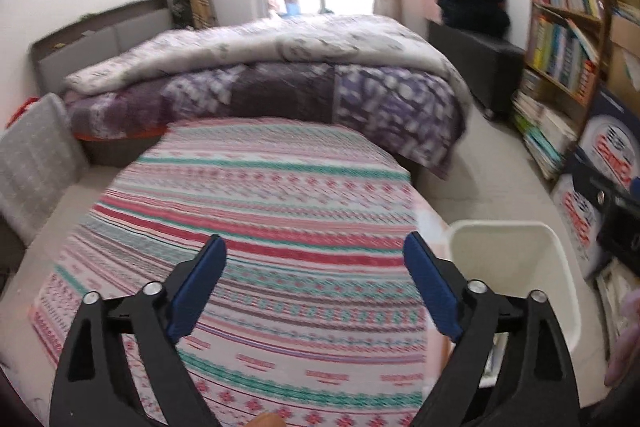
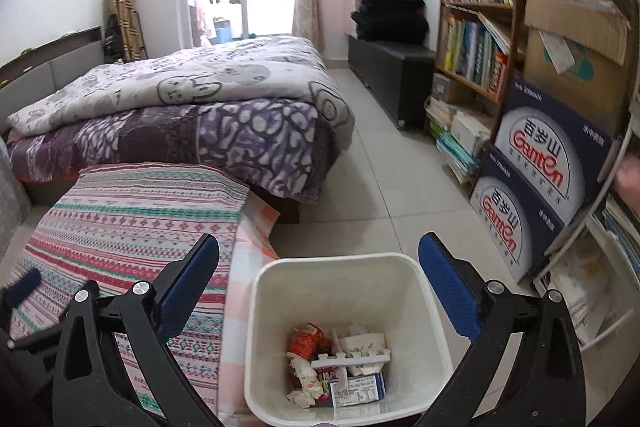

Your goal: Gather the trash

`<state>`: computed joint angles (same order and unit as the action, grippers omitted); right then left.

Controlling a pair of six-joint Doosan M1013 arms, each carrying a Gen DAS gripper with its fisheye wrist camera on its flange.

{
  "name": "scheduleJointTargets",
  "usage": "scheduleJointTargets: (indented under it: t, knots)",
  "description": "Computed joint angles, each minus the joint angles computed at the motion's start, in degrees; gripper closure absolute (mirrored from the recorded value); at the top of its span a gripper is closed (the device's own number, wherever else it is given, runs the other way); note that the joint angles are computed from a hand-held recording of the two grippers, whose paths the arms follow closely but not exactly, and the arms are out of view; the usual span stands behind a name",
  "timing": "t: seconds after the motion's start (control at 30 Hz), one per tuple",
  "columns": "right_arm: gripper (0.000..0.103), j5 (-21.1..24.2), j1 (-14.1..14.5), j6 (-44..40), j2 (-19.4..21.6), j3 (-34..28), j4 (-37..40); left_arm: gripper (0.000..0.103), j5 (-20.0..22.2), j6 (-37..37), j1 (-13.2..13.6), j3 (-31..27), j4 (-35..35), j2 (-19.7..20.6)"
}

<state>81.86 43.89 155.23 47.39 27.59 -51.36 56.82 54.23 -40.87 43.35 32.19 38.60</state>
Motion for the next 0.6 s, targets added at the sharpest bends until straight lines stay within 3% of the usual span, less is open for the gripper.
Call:
scheduleJointTargets:
  t: [0.23, 0.6]
  knots:
    - [0.007, -0.18, 0.57, -3.33, 3.2, -5.72, 0.96, 0.011, -1.4, -7.09, 0.57, 3.16, 5.39, -2.12]
    - [0.007, 0.99, 1.48, -9.07, 9.29, -17.08, 1.73, 0.011, -0.91, -10.06, 1.84, 5.33, 5.47, -3.69]
